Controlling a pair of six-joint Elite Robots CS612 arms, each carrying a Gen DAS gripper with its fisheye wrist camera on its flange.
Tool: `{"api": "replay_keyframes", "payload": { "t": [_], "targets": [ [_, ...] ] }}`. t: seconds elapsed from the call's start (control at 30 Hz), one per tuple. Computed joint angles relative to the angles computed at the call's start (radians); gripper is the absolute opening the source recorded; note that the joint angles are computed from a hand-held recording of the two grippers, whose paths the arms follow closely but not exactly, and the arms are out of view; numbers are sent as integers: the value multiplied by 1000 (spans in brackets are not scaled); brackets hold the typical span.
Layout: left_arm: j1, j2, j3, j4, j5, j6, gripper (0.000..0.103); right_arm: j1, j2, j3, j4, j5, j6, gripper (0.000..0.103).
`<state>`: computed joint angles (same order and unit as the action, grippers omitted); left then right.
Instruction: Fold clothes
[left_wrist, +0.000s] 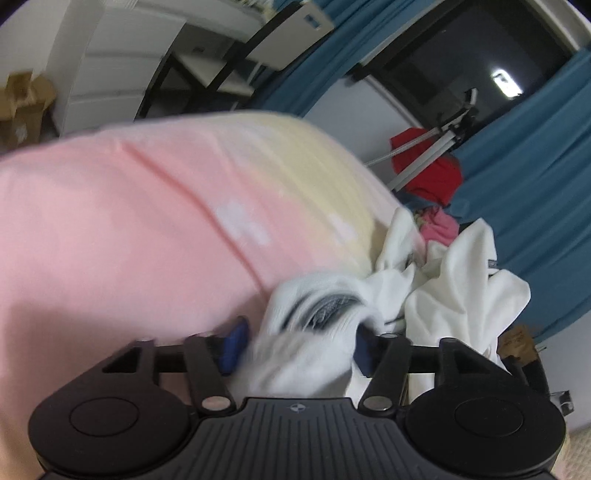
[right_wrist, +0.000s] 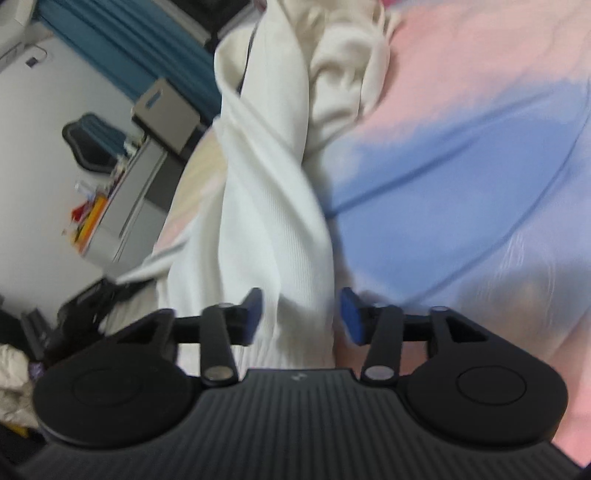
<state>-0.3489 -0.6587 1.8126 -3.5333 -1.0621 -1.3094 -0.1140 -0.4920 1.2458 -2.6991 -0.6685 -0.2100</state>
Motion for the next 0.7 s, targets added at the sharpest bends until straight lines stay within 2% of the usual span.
{"api": "replay_keyframes", "payload": {
  "t": [0.07,0.13,0.17,0.2,0.23,0.27,0.3,0.33,0.37,0.43,0.5,0.53,0.6,0.7],
  "targets": [
    [-5,1,-6,26,10,2,60,2,15,-24,27,19,-12,61],
    [-6,-1,7,25,24,9,53,5,25,-55,169,49,-98,61],
    [-7,-2,9,26,35,-1,48,6,29,-64,224,64,-131,60],
    [-8,-3,10,28,46,-12,35,8,28,-61,236,65,-147,60],
    [-7,-1,7,21,51,-7,27,9,27,-54,233,62,-153,59],
    [-3,-3,3,23,53,5,22,11,26,-47,231,59,-161,50],
    [0,-6,-2,25,56,18,16,9,21,-36,228,70,-150,36],
    [5,-13,-8,37,59,39,14,7,15,-23,223,84,-135,31],
    [11,-22,-15,42,66,67,13,5,9,-10,219,97,-120,22],
    [26,-38,-29,23,75,152,13,6,-17,30,226,158,-151,19],
    [46,-58,-52,24,94,292,13,12,-41,74,217,231,-185,18],
    [57,-67,-66,23,101,364,13,24,-45,84,200,246,-168,17],
    [85,-89,-92,45,100,457,13,51,-47,96,156,265,-113,15],
    [127,-124,-115,109,114,535,13,104,-27,83,96,320,-36,13]
  ]
}}
